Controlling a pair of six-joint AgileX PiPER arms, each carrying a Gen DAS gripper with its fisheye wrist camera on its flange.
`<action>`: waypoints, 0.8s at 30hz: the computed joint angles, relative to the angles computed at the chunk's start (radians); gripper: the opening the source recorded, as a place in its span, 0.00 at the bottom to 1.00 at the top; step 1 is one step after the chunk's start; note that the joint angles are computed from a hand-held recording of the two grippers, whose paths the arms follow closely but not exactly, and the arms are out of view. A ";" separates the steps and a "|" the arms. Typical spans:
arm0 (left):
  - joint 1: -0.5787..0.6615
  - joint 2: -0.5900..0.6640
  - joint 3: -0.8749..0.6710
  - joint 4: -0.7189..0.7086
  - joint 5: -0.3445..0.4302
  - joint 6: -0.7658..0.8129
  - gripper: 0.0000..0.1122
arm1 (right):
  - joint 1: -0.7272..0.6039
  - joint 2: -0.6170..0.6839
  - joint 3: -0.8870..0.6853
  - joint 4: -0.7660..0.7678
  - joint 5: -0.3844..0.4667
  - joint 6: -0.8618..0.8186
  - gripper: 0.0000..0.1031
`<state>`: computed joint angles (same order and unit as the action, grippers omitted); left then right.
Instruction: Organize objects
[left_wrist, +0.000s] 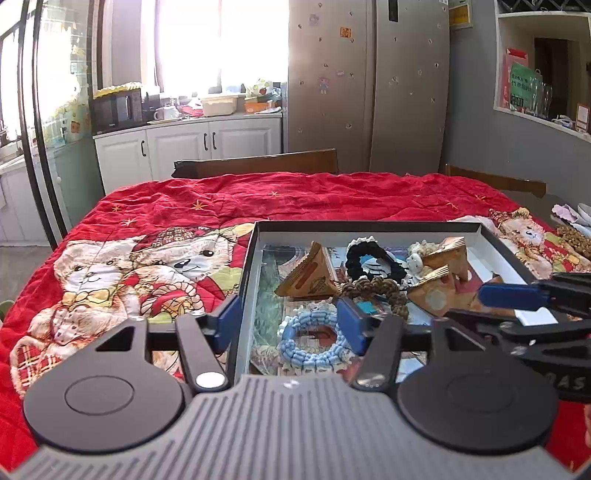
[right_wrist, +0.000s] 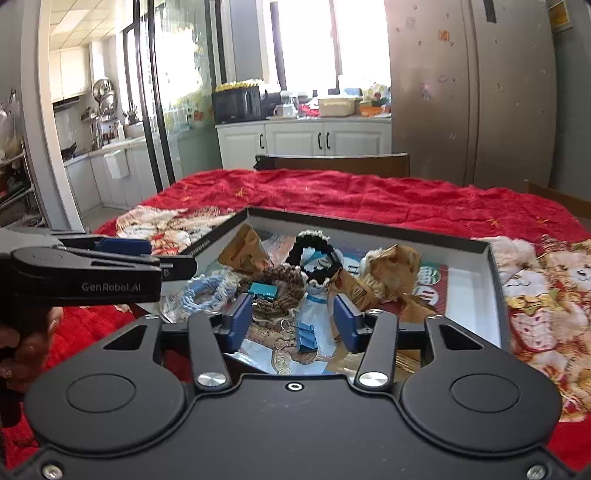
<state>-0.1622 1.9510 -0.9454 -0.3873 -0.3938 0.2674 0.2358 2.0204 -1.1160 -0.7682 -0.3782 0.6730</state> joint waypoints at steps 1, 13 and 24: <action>-0.002 -0.013 0.013 -0.005 -0.003 0.001 0.69 | -0.003 -0.022 0.024 0.020 -0.007 -0.017 0.52; -0.083 -0.208 0.244 -0.083 -0.097 0.010 0.92 | -0.014 -0.279 0.282 0.243 0.005 -0.199 0.76; -0.184 -0.342 0.384 -0.260 -0.101 0.120 0.92 | 0.003 -0.490 0.507 0.461 0.033 -0.444 0.84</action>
<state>-0.3461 1.6092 -0.5611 -0.6474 -0.4948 0.3876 0.2391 1.5309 -0.6094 -0.3072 -0.3451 0.2285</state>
